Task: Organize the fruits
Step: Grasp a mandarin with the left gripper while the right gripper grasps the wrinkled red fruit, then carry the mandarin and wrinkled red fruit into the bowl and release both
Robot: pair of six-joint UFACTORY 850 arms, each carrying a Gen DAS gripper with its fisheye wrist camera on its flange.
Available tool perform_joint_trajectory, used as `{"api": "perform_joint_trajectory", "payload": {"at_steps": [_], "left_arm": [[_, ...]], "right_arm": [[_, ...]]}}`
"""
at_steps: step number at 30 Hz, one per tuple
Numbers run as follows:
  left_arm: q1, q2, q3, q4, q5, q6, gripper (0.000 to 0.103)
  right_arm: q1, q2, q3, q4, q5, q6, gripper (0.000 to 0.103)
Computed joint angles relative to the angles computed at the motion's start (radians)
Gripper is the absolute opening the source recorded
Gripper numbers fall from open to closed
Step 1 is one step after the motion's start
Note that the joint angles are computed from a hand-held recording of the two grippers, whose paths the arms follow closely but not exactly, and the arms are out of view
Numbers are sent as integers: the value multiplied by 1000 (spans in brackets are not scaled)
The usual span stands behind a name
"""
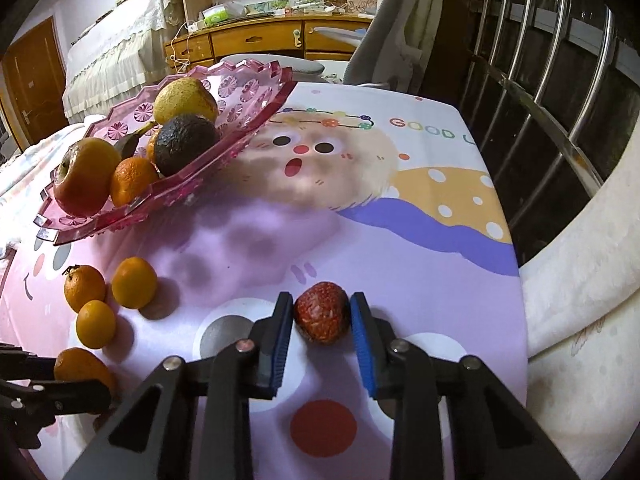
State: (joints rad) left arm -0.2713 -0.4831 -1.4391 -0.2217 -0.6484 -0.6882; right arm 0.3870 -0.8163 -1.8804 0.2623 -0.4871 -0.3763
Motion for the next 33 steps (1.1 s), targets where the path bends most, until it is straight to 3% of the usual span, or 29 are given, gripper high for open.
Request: {"api": "perform_joint_trajectory", "payload": {"at_steps": [7,17,29,33], "left_arm": [[0,-4,-9,-1,-2,7,42],[31,91,75,52,14,-17,42],[139,186,85,160,-46,12,42],[175,178,46,172,-63,48,42]], "right_arm": [[2,-3,-15,-10,-32,-15,29],[18,52,37,-58,-16,-15,29],[82,140,106,-178,-12,25,29],[104,147,88,-139,-38,12,29]]}}
